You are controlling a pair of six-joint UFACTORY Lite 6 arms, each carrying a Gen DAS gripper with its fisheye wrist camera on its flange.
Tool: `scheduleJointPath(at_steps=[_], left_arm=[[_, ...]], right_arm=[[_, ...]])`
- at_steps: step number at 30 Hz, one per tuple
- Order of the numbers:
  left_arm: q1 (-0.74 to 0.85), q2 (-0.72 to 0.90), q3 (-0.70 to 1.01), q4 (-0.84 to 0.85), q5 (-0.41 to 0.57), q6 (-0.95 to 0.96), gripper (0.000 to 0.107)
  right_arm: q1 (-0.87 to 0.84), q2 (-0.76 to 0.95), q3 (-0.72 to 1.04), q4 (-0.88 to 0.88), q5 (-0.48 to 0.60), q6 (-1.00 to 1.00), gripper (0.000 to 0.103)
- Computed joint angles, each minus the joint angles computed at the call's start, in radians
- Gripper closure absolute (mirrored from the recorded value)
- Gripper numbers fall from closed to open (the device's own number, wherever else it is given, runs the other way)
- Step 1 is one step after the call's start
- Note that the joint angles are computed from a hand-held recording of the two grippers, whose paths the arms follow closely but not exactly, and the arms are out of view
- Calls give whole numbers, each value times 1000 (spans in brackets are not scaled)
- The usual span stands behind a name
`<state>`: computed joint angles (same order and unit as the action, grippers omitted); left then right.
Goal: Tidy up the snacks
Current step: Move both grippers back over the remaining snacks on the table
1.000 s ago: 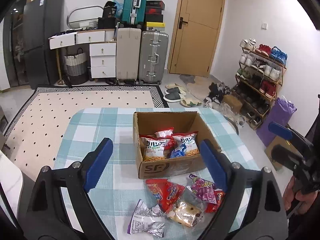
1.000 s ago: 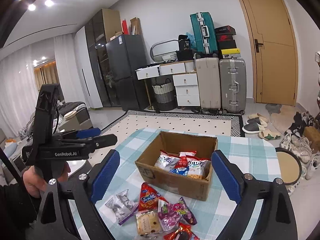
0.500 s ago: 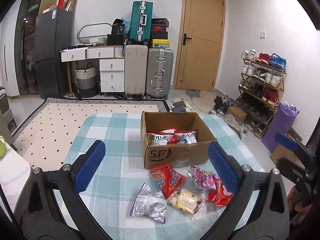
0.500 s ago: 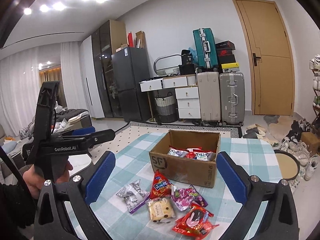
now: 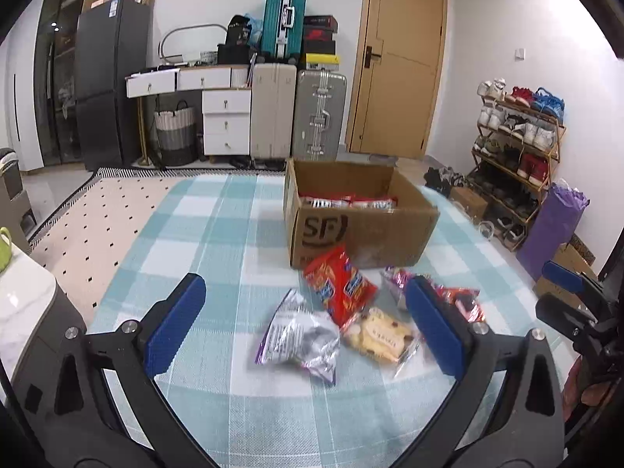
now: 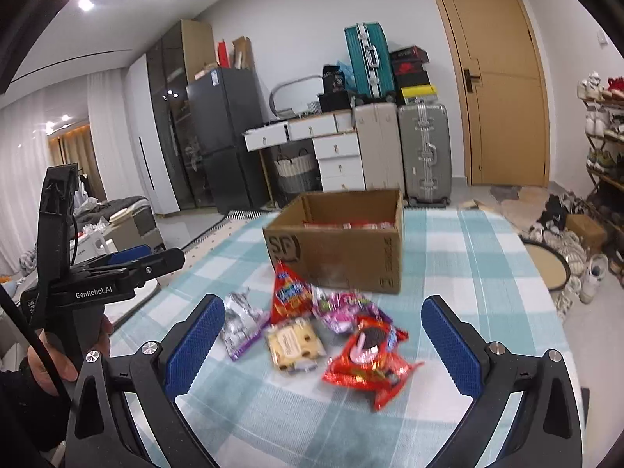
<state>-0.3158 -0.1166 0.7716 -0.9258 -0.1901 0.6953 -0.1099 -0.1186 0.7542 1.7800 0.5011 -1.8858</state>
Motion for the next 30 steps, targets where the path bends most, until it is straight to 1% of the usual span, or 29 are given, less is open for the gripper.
scheduleJointPath(at_steps=[2,4,8,15,18,24,27,30], left_arm=[[5,39,-11,118,-21,-122,5],[18,80,-22,295,-34,-305,5],[43,165,-22,487,-79,-500,5],[62,307,26,651,-133,-651,5],[76,361,59,715,-132,-708,5],[96,449,120,812,-144,-799,5],[101,491,146,856,-145,-840,5],[110,507,157,923,-140,-908,5]], right_arm=[[-10,37,-8,17,1,-12,1],[-23,69,-12,26,16,-17,0],[-33,155,7,60,8,-46,1],[-20,306,113,31,-16,7,1],[-18,355,153,-1,-12,33,1],[15,464,263,-88,-52,114,1],[43,510,310,-123,-91,149,1],[58,537,337,-129,-108,152,1]])
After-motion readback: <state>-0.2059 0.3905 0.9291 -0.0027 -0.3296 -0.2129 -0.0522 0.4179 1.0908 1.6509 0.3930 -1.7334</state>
